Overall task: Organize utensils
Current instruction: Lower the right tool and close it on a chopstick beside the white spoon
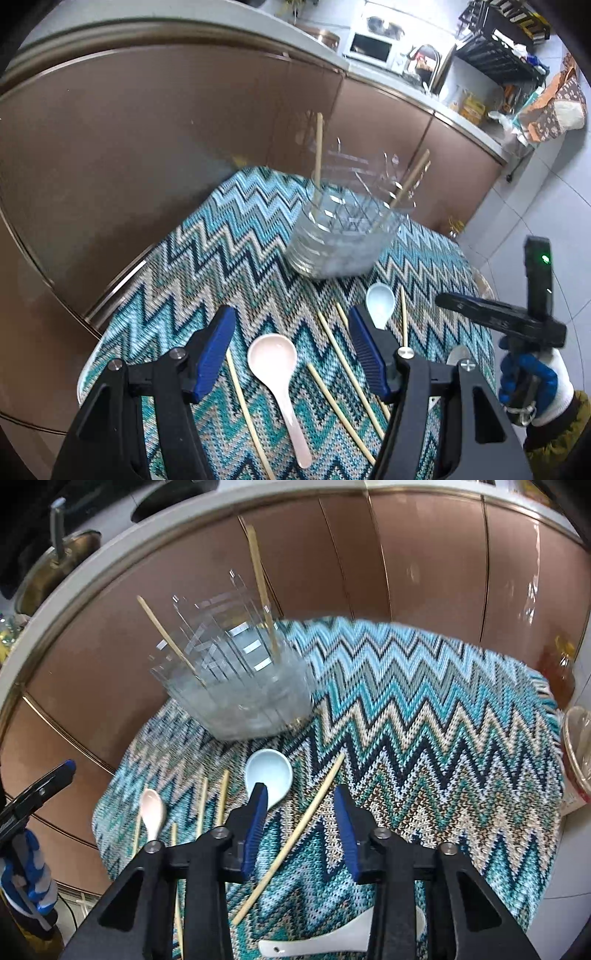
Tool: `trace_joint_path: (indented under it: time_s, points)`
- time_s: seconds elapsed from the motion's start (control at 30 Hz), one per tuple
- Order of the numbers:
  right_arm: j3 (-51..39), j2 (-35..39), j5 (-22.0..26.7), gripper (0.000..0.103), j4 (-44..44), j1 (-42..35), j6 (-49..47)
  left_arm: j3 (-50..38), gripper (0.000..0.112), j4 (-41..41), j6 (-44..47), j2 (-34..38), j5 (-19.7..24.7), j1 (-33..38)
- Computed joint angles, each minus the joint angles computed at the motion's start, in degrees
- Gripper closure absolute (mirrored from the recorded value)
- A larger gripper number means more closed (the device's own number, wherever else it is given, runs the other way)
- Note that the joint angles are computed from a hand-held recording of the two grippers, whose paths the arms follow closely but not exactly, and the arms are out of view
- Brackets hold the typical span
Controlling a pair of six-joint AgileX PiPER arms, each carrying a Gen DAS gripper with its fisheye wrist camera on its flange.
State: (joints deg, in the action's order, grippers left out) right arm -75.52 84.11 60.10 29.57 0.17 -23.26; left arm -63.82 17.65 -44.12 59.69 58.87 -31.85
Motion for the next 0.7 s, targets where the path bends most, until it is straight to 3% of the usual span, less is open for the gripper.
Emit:
trace_joint_path:
  time_s: [0.33,0.7]
  points:
    - [-4.0,9.3,-0.1,0.071,-7.0,4.3,6.1,0.5,0.051,-8.5,8.2,1.8,0.0,4.9]
    - [-7.4,14.7,-0.4,0.071,-11.4,7.9,10.4,-0.3,0.054,-20.1,19.9,3.9,0.7,14.0]
